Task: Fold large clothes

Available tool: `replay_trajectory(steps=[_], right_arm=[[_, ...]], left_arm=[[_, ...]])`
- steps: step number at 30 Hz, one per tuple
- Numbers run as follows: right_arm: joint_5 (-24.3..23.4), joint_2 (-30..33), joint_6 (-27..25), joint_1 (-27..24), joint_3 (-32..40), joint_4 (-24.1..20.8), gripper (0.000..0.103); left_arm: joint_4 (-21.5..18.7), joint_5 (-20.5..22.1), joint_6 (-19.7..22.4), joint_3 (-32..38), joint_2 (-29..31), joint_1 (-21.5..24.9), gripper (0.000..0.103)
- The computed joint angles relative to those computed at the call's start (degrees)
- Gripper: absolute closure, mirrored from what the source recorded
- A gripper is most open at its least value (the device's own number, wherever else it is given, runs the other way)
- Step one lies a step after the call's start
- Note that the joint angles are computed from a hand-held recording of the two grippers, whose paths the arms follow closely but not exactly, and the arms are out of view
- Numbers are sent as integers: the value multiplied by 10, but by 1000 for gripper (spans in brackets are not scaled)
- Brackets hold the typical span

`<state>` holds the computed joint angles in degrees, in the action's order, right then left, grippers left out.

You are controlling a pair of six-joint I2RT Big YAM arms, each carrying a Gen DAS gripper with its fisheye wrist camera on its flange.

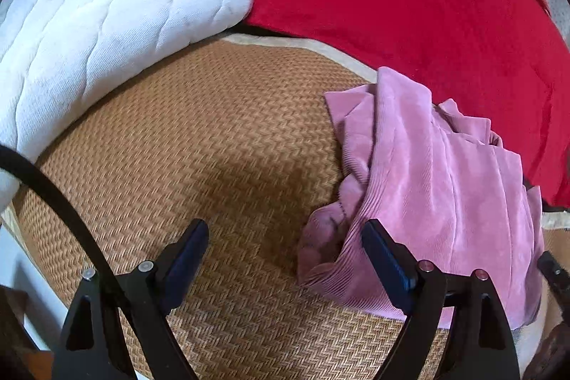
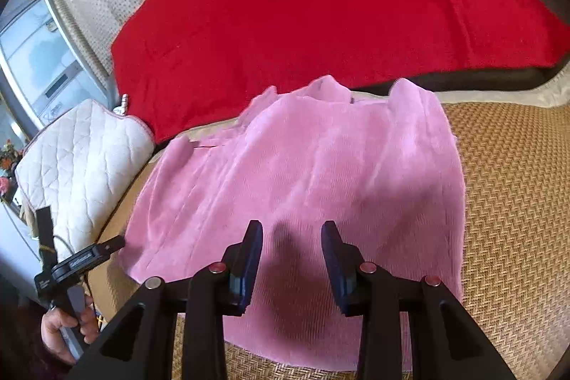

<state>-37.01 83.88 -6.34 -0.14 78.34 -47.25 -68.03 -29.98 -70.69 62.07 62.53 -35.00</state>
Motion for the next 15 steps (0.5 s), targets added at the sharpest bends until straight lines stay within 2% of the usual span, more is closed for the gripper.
replay_trajectory(steps=[2,3,4,7,11,13,15], right_arm=[[20,22,-2,4,20,-37,64],[31,42,-13,8,37,-75,64],[28,49,-17,7,41,-86,64],[29,38,-26,6,37,-75,64],[3,28,-18,-1,29,-57,64],[-5,20,-6,-6,22,-39,64],[-3,12,4,-8,15,-21,64]], left_arm=[[20,21,6,-3,6,7,15],[31,35,11,-7,4,9,15],[38,41,11,-10,2,8,15],[55,41,4,-12,-2,-12,15],[83,42,1,-18,-5,-37,15],[71,30,3,-9,6,-46,15],[41,10,3,7,24,-51,15]])
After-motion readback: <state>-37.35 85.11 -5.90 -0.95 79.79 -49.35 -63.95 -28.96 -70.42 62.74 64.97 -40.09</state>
